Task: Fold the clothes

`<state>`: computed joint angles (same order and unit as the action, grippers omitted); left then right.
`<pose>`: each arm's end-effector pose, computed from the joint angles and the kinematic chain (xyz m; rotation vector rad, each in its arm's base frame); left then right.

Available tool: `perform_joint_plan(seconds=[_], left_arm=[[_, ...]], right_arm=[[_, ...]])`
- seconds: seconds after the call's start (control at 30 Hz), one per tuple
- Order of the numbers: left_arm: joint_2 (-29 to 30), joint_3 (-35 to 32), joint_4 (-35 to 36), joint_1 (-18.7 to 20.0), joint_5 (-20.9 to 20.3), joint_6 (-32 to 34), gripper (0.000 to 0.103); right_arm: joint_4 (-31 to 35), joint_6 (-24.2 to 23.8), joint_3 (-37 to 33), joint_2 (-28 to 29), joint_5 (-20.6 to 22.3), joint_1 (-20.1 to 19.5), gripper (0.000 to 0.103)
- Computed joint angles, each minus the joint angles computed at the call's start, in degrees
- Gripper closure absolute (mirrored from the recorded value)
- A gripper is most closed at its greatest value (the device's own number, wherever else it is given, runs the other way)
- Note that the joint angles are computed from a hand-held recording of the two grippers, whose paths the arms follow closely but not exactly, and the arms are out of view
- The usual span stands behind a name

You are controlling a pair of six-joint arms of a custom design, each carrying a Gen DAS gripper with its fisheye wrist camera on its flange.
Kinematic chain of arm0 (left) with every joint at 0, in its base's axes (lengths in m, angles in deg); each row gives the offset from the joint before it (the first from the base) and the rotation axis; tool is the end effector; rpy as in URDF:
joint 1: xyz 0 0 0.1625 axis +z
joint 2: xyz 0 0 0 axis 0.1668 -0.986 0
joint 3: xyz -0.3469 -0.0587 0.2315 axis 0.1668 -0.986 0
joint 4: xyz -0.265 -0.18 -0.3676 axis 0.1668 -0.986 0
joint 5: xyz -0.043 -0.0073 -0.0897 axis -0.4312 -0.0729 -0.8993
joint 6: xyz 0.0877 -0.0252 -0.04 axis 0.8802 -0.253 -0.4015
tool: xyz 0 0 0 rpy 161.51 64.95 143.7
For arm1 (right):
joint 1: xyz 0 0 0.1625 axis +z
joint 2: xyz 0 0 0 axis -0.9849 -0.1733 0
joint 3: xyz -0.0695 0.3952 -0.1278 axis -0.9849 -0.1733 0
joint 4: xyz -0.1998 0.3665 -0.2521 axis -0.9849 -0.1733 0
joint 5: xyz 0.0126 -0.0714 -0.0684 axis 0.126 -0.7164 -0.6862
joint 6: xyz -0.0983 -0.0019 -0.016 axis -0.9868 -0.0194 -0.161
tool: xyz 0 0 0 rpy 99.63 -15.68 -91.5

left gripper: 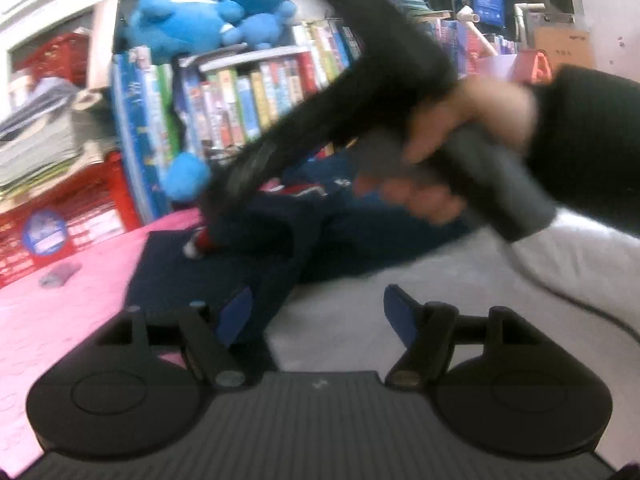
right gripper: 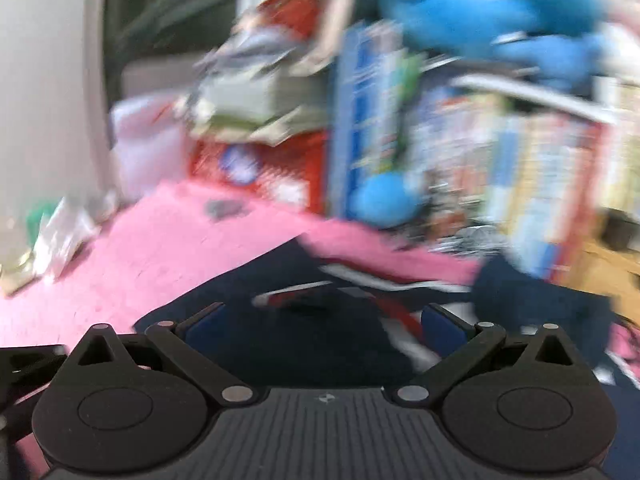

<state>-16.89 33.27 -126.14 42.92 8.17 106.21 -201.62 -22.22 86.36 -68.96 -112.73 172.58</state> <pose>-0.2031 -0.5696 0.0634 1.2100 2.1183 -1.0320 0.1474 -0.6992 0.1396 1.0638 -2.2579 0.9058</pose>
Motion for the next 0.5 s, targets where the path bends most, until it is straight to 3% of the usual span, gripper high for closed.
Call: perform_joint_plan(seconds=[0.07, 0.1, 0.13, 0.17, 0.23, 0.3, 0.37, 0.4, 0.43, 0.5], left_arm=[[-0.88, 1.22, -1.60, -0.13, 0.84, 0.14, 0.030], [-1.27, 1.58, -2.18, -0.06, 1.02, -0.03, 0.030], [-1.55, 1.72, -2.64, 0.13, 0.96, -0.37, 0.030], [-1.58, 1.70, -3.41, 0.27, 0.99, -0.70, 0.029], [-1.55, 1.61, -5.02, 0.55, 1.07, -1.38, 0.026], [-1.01, 1.09, -6.40, 0.78, 0.98, -1.61, 0.024], [-0.68, 0.64, -6.83, 0.85, 1.05, -1.99, 0.024], [-0.45, 0.43, -7.13, 0.81, 1.23, -2.17, 0.024], [-0.19, 0.14, -7.20, 0.76, 1.46, -2.38, 0.024], [0.25, -0.45, -7.21, 0.74, 1.79, -2.73, 0.024]], right_arm=[[-0.71, -2.74, -2.81, 4.18, -5.39, 1.34, 0.002], [-2.39, -2.52, -3.66, 5.56, -7.65, 1.56, 0.015], [-3.05, -0.27, -3.59, 5.41, -8.22, 1.13, 0.048], [-3.62, 2.01, -3.55, 5.27, -8.83, 0.72, 0.060], [-4.60, 7.79, -1.50, 2.31, -6.61, -0.80, 0.070], [-5.83, 13.51, 1.39, -1.89, -2.67, -2.69, 0.070], [-8.91, 15.66, 4.70, -5.90, 0.77, -4.67, 0.066], [-10.42, 17.29, 5.89, -7.50, 0.96, -5.54, 0.057], [-11.96, 19.03, 7.00, -8.98, 0.45, -6.28, 0.045], [-14.93, 22.22, 8.24, -10.45, -5.27, -6.71, 0.039]])
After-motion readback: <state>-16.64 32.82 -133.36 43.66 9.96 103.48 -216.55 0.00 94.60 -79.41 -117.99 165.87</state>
